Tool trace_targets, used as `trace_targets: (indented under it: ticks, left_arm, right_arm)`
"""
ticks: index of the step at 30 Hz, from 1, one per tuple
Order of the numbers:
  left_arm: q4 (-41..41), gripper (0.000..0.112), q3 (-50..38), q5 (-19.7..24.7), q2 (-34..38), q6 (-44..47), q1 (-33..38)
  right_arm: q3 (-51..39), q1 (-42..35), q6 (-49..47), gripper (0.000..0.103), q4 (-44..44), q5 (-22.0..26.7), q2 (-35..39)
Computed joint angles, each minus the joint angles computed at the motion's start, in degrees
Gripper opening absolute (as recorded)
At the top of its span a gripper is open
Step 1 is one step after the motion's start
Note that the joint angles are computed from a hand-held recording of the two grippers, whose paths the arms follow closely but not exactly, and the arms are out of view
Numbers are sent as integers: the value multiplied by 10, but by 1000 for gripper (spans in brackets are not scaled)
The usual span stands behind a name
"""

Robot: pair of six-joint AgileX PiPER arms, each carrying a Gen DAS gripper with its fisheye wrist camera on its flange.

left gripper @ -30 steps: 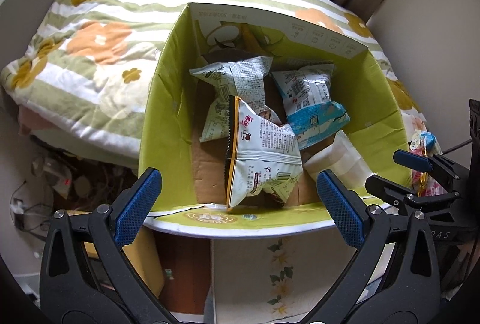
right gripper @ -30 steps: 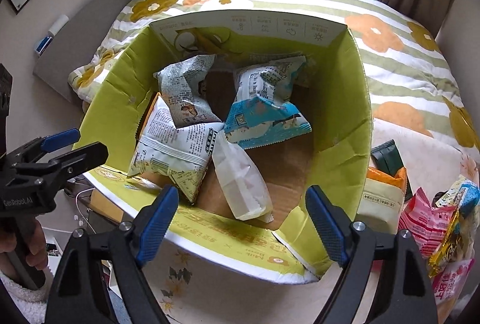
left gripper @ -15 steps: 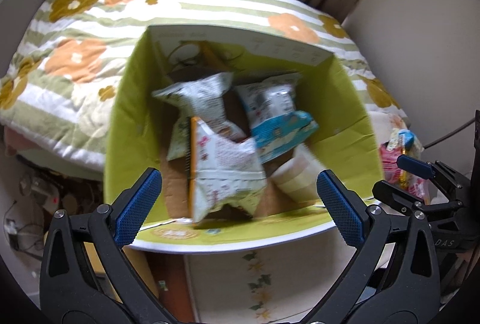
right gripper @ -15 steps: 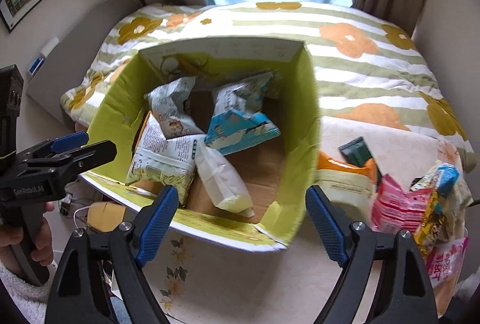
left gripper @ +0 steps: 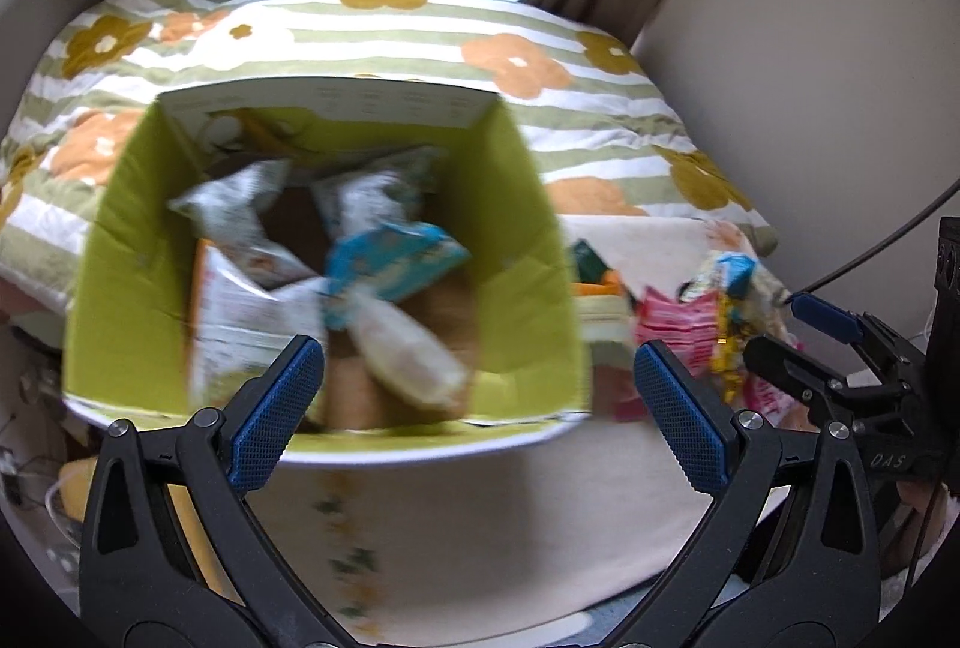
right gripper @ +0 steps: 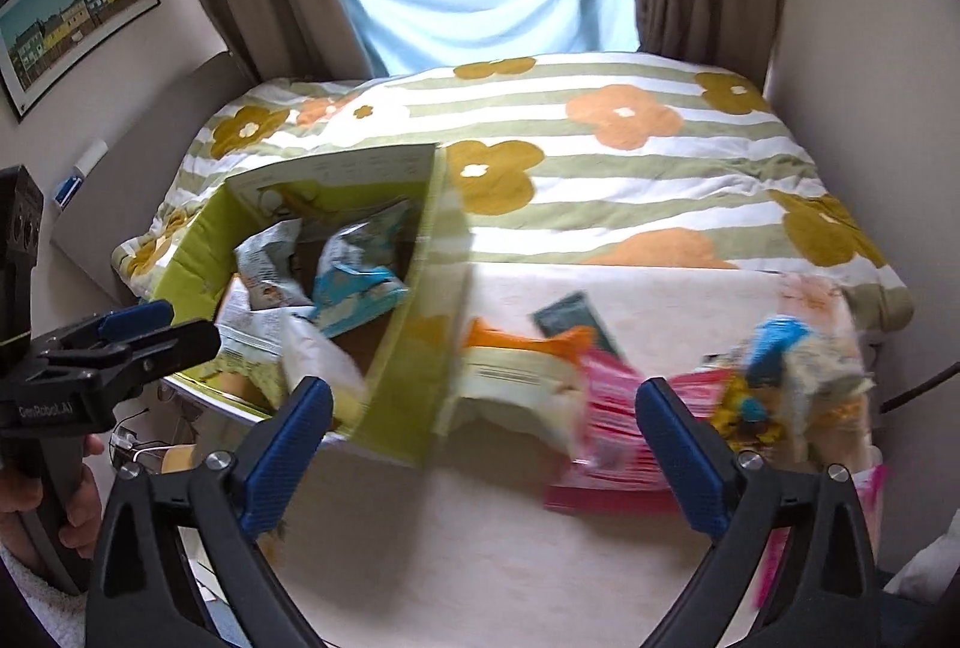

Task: Organize snacks
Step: 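Withdraw both tools from the box toward the remaining snacks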

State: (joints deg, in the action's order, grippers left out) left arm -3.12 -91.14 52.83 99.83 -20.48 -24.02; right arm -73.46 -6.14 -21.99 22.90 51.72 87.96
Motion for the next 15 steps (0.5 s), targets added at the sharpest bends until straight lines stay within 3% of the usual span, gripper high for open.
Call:
trace_targets:
  ticks: [8, 15]
  left_arm:
    - [72, 102, -62, 0, 59, -154, -125]
    - [95, 102, -140, 1, 135, -247, -200]
  right_arm:
    - [-45, -180, -171, 101, 59, 86, 27]
    - [-120, -272, -290, 101, 81, 140, 89]
